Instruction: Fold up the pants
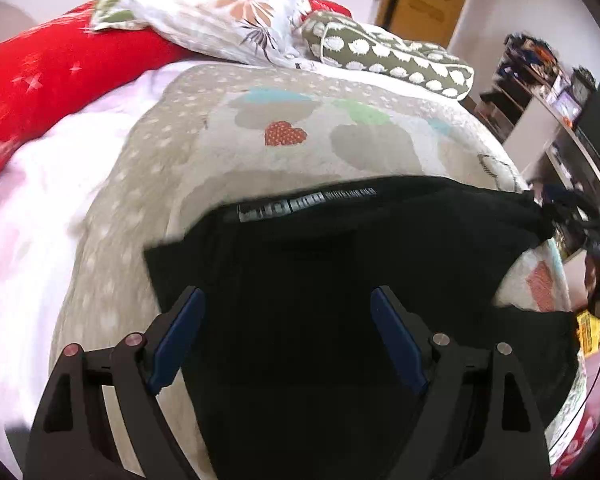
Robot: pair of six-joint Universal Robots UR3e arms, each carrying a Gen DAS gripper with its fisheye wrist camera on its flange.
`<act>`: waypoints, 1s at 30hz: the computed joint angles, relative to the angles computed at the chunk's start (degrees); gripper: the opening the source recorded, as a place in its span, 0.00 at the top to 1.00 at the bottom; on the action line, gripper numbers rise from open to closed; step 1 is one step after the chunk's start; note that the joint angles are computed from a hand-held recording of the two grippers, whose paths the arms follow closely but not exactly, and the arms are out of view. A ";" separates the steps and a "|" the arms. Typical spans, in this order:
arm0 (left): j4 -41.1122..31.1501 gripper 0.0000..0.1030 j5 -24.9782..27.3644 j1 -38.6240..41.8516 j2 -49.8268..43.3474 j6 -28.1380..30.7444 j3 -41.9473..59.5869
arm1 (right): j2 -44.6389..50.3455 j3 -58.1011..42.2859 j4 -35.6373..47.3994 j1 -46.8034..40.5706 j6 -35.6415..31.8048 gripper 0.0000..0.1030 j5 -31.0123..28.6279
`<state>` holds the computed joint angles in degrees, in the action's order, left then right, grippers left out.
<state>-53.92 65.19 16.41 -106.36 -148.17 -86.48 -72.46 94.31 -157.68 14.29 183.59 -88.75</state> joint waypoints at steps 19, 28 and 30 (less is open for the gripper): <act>-10.01 0.15 11.54 -10.12 -30.24 7.07 37.68 | 21.21 -27.44 23.04 -4.17 -17.81 0.48 6.46; -3.23 0.89 5.48 -6.91 -19.42 6.02 23.81 | 12.74 -16.35 7.56 1.51 -12.79 0.96 -4.22; 0.65 0.89 3.94 -5.97 -13.86 6.02 16.64 | 8.81 -12.25 3.11 2.44 -11.75 0.96 -5.57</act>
